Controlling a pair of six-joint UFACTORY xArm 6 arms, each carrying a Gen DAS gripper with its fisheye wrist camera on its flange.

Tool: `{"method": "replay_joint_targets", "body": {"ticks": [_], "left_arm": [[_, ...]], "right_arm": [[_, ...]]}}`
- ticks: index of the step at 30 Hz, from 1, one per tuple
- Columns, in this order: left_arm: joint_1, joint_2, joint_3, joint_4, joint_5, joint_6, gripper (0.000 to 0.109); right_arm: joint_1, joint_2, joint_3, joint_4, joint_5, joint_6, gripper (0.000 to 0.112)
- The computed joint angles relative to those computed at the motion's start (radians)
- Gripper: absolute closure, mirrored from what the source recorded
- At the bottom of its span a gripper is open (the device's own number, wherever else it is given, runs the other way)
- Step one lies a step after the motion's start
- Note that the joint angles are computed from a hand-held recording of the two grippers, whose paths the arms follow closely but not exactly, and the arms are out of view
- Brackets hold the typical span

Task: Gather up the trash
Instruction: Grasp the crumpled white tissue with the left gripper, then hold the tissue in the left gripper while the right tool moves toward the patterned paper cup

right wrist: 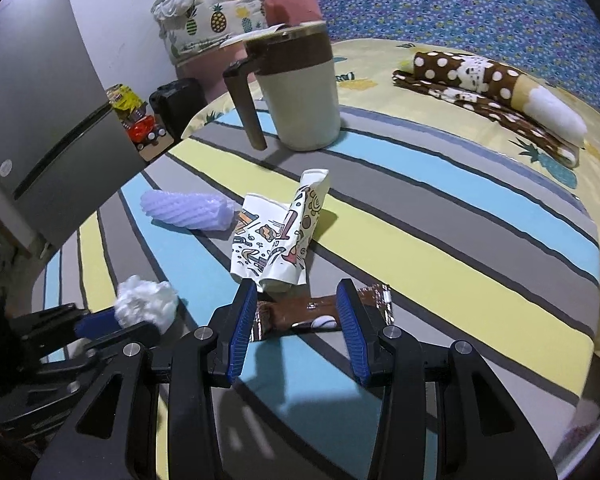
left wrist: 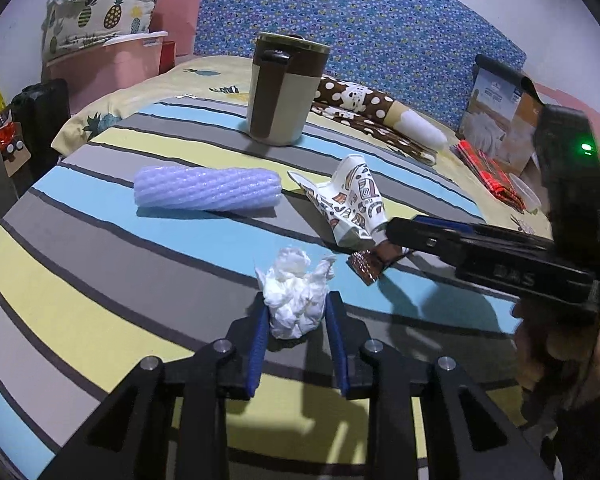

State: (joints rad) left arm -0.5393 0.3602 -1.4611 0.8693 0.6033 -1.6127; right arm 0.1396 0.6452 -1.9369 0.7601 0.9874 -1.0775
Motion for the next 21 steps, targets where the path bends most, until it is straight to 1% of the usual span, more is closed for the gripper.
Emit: {"method": "replay_joint_targets", "body": {"ticks": [3, 8, 12, 16, 21], "left_arm": [[0.003, -0.001, 0.005, -0.001, -0.014, 0.009, 0.079], [0.014, 0.000, 0.012, -0.001, -0.038, 0.014, 0.079], [0.005, -0.011, 0.019, 0.018, -0.025, -0.006, 0.079], [-0.016, -0.034, 0.030, 0.032, 0.004, -0.017, 0.079], [-0.051, -0.078, 0.051, 0.066, 0.031, -0.036, 0.079]], "right_arm": [[0.001, 0.024, -0.028, -0.010, 0.018, -0.001, 0.068], [-0.016, 0.011, -0.018, -0.010, 0.016, 0.026, 0.068], [-0.039, -0.057, 0.057, -0.003, -0.016, 0.027, 0.068], [-0.055, -0.146, 0.153, 0.007, -0.077, 0.011, 0.068], [-0.074, -0.264, 0.277, 0.048, -0.135, -0.050, 0.068]]}}
